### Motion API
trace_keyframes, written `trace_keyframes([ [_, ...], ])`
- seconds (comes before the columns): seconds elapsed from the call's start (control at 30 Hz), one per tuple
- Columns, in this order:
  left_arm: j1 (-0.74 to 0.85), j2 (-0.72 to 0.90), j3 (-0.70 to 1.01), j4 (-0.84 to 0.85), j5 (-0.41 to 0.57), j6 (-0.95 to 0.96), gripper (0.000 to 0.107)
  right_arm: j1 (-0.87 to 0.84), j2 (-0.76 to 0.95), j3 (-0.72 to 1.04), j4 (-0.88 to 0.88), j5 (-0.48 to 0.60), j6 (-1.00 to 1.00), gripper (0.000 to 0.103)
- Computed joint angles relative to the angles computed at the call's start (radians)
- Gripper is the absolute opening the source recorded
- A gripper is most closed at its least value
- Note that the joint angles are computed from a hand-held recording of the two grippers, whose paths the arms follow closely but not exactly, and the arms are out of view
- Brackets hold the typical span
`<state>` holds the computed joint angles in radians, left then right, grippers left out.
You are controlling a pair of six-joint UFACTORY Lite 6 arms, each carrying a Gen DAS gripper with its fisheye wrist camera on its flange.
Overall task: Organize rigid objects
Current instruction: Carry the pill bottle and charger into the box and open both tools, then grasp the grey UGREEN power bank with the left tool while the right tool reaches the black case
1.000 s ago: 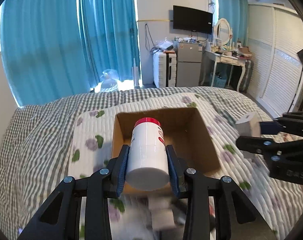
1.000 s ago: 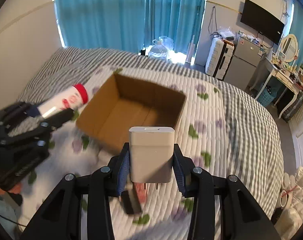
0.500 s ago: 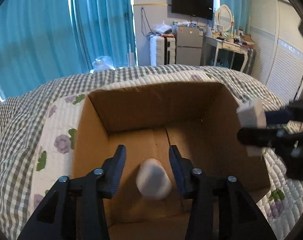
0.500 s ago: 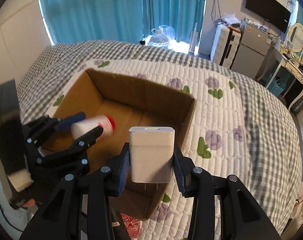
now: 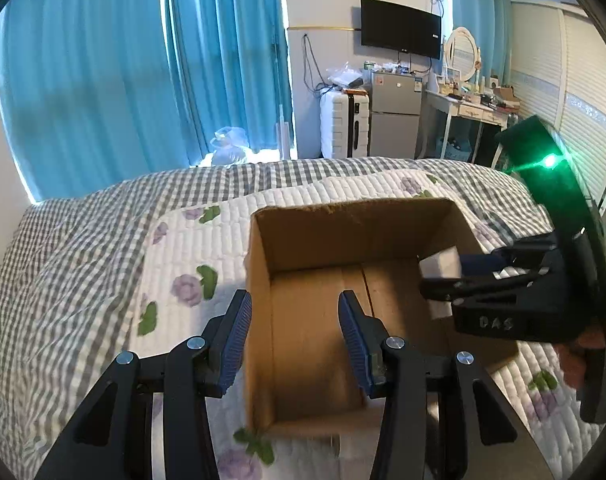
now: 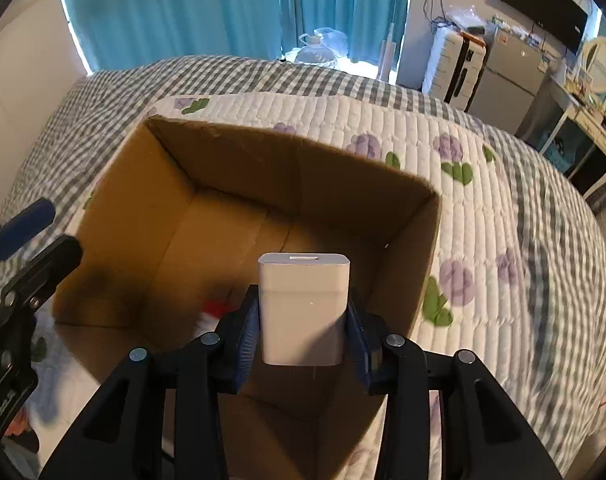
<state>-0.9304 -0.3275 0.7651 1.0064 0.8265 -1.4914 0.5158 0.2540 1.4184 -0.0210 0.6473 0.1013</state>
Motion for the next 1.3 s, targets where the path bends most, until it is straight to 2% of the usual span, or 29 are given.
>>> trace_keyframes([
  [0.07,-0.069,-0.058,-0.011,-0.039,0.089,0.001,0.05,0.013,-0.078,-0.054,-0.025,-0.005,0.032,0.063],
  [0.17,-0.227,-0.134,-0.017,-0.077,0.261,-0.049,0.066,0.047,-0.241,-0.124,-0.094,0.038,0.09,0.064],
  [0.23,-0.35,-0.16,-0.012,-0.089,0.378,-0.106,0.072,0.076,-0.374,-0.167,-0.14,0.103,0.127,0.066],
  [0.3,-0.498,-0.167,-0.005,-0.107,0.507,-0.191,0.088,0.108,-0.481,-0.193,-0.173,0.167,0.154,0.075],
  [0.33,-0.546,-0.161,-0.002,-0.116,0.54,-0.225,0.088,0.133,-0.552,-0.219,-0.202,0.201,0.181,0.077],
  [0.47,-0.727,-0.098,-0.007,-0.168,0.63,-0.382,0.088,0.25,-0.763,-0.317,-0.284,0.309,0.285,0.095],
  [0.57,-0.774,-0.025,-0.021,-0.205,0.593,-0.476,0.088,0.372,-0.906,-0.444,-0.382,0.354,0.409,0.097],
  [0.7,-0.783,0.08,-0.071,-0.244,0.443,-0.613,0.089,0.496,-1.027,-0.661,-0.466,0.335,0.541,0.097],
  [0.87,-0.746,0.224,-0.112,-0.21,0.228,-0.735,0.088,0.299,-1.047,-0.865,-0.27,0.132,0.353,0.097],
  [1.0,-0.717,0.335,-0.116,-0.152,0.089,-0.802,0.088,0.211,-0.999,-0.982,-0.245,0.0,0.3,0.097],
  [1.07,-0.7,0.379,-0.113,-0.113,0.024,-0.821,0.088,0.177,-0.99,-1.019,-0.218,-0.043,0.259,0.097],
  [1.3,-0.617,0.48,-0.117,-0.02,-0.082,-0.905,0.088,0.184,-0.938,-1.049,-0.234,-0.089,0.276,0.097],
])
